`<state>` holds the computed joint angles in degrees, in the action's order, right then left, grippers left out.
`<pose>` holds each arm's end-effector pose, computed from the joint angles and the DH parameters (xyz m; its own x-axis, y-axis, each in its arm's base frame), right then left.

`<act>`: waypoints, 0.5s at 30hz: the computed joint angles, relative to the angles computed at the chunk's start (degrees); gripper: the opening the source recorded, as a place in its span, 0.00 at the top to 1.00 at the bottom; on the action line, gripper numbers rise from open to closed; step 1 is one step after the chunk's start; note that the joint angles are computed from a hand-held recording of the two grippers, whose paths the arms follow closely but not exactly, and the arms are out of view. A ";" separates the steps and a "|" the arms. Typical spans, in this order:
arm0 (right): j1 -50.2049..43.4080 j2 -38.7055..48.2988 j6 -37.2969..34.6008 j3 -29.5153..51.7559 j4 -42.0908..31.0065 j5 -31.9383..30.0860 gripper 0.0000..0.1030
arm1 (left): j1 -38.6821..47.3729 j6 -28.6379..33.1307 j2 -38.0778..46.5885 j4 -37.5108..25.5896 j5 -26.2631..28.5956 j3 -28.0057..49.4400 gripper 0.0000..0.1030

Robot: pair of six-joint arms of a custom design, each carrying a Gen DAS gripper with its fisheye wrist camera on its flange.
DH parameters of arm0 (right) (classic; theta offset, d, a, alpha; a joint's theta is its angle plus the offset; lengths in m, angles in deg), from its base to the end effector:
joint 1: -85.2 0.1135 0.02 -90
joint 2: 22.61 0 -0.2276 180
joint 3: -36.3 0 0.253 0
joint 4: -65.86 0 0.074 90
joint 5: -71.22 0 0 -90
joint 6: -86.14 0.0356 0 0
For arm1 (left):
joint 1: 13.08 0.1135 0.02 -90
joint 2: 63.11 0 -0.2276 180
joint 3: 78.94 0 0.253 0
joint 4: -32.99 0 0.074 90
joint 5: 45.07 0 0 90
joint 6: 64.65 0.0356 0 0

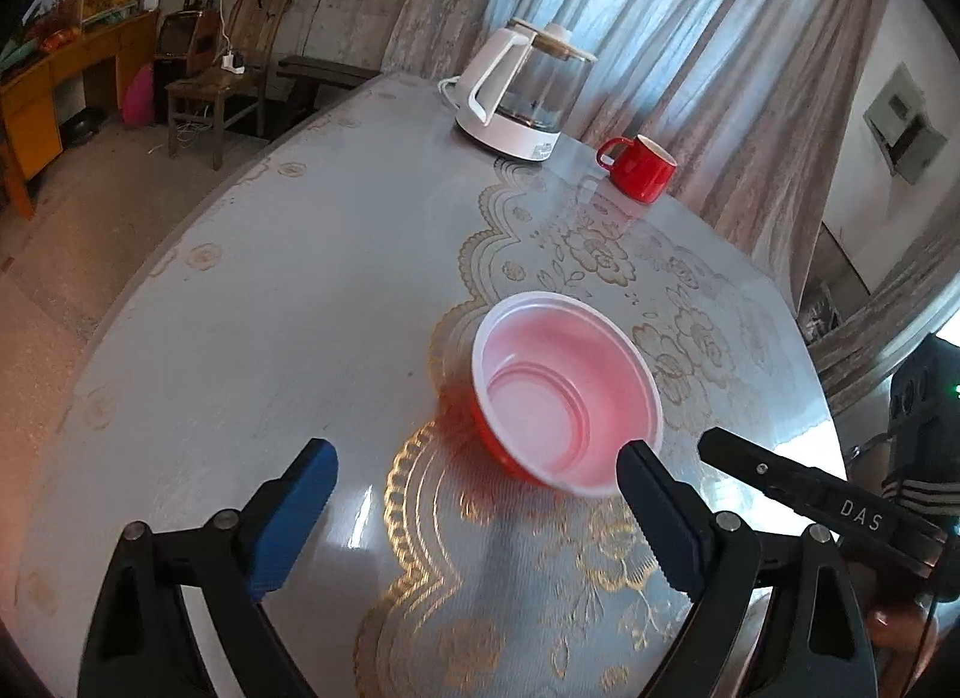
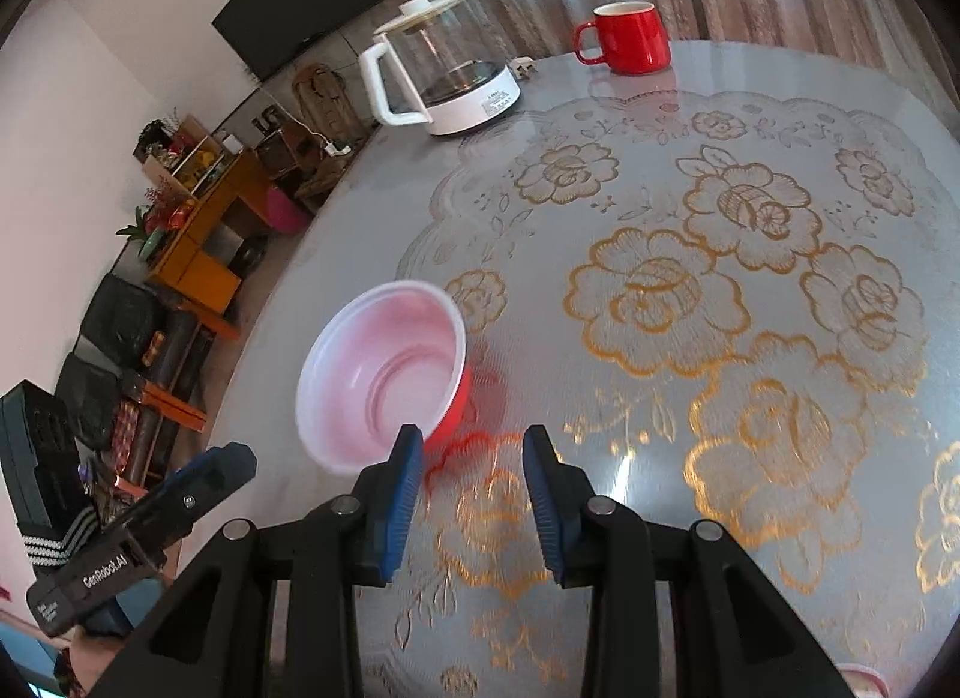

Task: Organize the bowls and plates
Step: 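Move both tools to the pink-and-red bowl and close them on its rim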

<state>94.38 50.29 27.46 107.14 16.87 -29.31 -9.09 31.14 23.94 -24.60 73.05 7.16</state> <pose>0.2699 0.0502 0.2372 -0.7963 0.3890 -0.4632 0.1682 0.8780 0.4482 0.3167 0.0053 0.2467 -0.8280 0.0314 -0.5598 0.2689 0.8984 -0.3473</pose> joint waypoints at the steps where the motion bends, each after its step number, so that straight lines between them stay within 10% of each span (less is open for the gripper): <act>1: -0.14 1.29 -0.06 0.63 0.43 -0.45 0.67 | -0.39 -0.08 0.76 0.28 -0.33 0.56 0.09; 10: -0.35 12.50 -0.28 5.63 4.04 -2.49 0.67 | -4.11 1.71 8.18 1.11 -2.46 4.87 0.47; 15: 0.56 13.62 -1.93 5.24 6.01 -2.68 0.87 | -5.27 2.71 10.46 -0.99 -1.73 6.74 0.72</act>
